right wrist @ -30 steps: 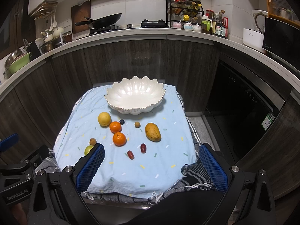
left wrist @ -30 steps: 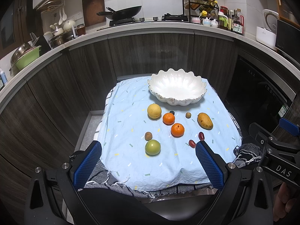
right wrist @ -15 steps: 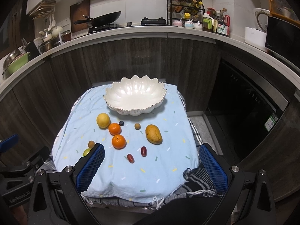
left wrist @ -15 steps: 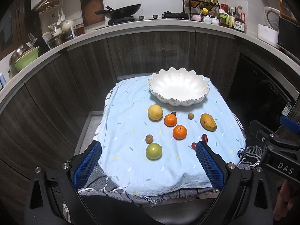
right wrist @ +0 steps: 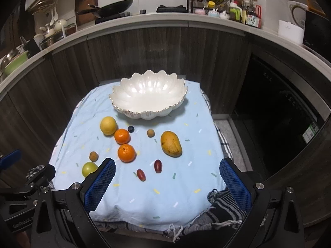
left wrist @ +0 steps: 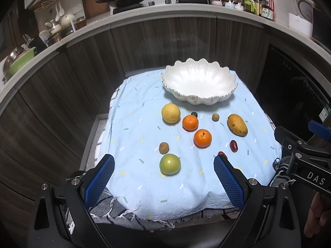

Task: Organize fruits
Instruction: 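Reach the left tool to the green apple while the right tool reaches a red date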

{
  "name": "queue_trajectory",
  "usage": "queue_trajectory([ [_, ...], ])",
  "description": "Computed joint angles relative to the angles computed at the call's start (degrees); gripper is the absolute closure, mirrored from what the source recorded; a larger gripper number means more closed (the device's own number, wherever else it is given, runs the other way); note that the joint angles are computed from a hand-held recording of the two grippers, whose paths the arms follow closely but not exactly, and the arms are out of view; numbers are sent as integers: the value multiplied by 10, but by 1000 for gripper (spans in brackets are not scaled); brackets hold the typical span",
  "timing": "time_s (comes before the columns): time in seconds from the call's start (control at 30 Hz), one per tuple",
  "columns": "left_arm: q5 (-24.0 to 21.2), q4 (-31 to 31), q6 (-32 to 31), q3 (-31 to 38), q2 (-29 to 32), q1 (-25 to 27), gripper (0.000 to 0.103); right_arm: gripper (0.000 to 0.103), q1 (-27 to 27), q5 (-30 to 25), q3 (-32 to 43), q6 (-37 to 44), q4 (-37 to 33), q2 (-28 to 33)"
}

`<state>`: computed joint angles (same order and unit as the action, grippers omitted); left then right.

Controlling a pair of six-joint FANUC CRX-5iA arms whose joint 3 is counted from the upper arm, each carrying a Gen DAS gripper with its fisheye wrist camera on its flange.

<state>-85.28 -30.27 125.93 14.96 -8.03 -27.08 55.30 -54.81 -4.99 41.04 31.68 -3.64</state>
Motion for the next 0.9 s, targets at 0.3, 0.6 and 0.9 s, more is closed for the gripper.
queue_trajectory([
  [0.3,37,49,-30,-32,19,52,14,1,-23,11,27,42,-46,50],
  [0.6,71,82,-44,-75,27,96,20,4,-28,21,43,79,-74,94],
  [0.9,104,101,-52,-103,39,120,22,22,-39,25,61,100,-97,134],
])
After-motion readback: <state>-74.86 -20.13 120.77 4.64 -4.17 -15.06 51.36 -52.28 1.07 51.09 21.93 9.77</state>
